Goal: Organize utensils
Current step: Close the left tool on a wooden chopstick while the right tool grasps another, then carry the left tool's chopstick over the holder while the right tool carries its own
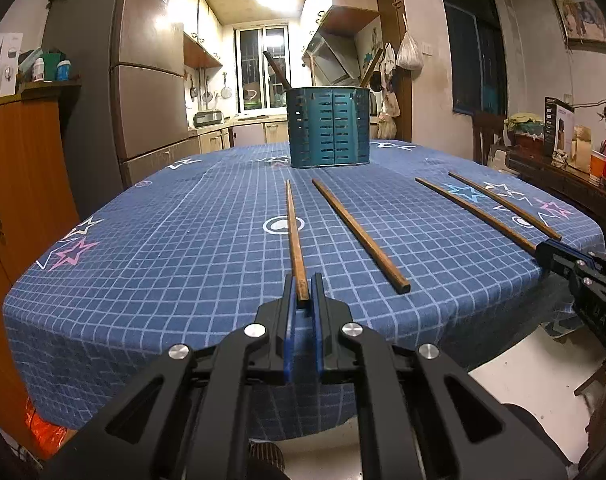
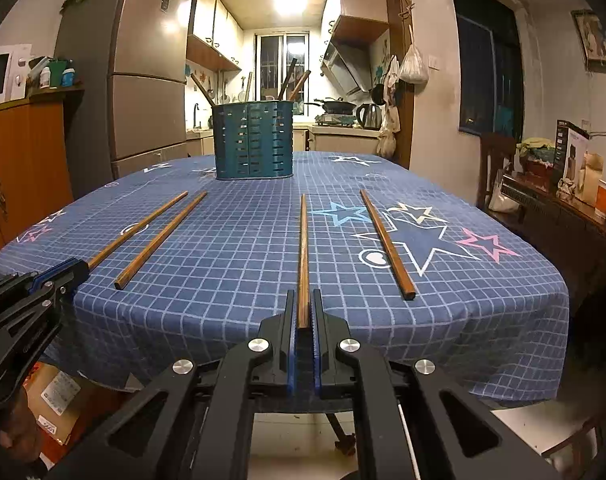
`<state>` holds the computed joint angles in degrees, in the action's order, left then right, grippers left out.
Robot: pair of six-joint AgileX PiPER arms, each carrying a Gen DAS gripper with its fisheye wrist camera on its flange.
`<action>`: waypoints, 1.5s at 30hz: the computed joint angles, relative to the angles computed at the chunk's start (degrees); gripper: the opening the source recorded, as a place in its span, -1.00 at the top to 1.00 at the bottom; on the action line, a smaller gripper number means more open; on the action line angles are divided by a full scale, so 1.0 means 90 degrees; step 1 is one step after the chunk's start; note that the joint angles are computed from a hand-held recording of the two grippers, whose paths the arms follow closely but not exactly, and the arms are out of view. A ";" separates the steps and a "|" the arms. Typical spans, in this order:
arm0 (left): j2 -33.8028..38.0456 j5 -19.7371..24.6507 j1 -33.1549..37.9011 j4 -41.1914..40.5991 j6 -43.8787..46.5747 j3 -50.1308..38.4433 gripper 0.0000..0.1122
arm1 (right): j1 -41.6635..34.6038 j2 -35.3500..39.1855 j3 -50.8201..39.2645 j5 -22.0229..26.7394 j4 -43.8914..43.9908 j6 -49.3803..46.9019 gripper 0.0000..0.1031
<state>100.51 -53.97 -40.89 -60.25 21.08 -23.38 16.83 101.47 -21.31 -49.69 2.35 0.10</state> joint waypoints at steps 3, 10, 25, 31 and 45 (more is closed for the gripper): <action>-0.0112 0.0079 -0.0053 -0.0182 0.0159 0.0027 0.90 | -0.0133 -0.0125 0.0042 0.0121 -0.0213 0.0105 0.86; -0.0678 -0.0236 -0.0494 -0.0794 0.0644 0.0272 0.90 | -0.0302 -0.0686 0.0254 0.0221 -0.0417 -0.0001 0.86; -0.2779 0.0035 -0.0327 -0.1676 0.2889 -0.0166 0.90 | -0.1286 -0.2334 -0.0792 0.1951 -0.3712 0.2211 0.86; -0.3241 0.1328 0.0680 -0.2054 0.4149 -0.0965 0.90 | -0.1577 -0.2353 -0.1903 0.2416 -0.6081 0.4392 0.86; -0.2657 0.3075 0.2268 -0.4361 0.7526 -0.3189 0.90 | -0.1298 -0.1476 -0.4556 0.2841 -1.0559 0.8906 0.86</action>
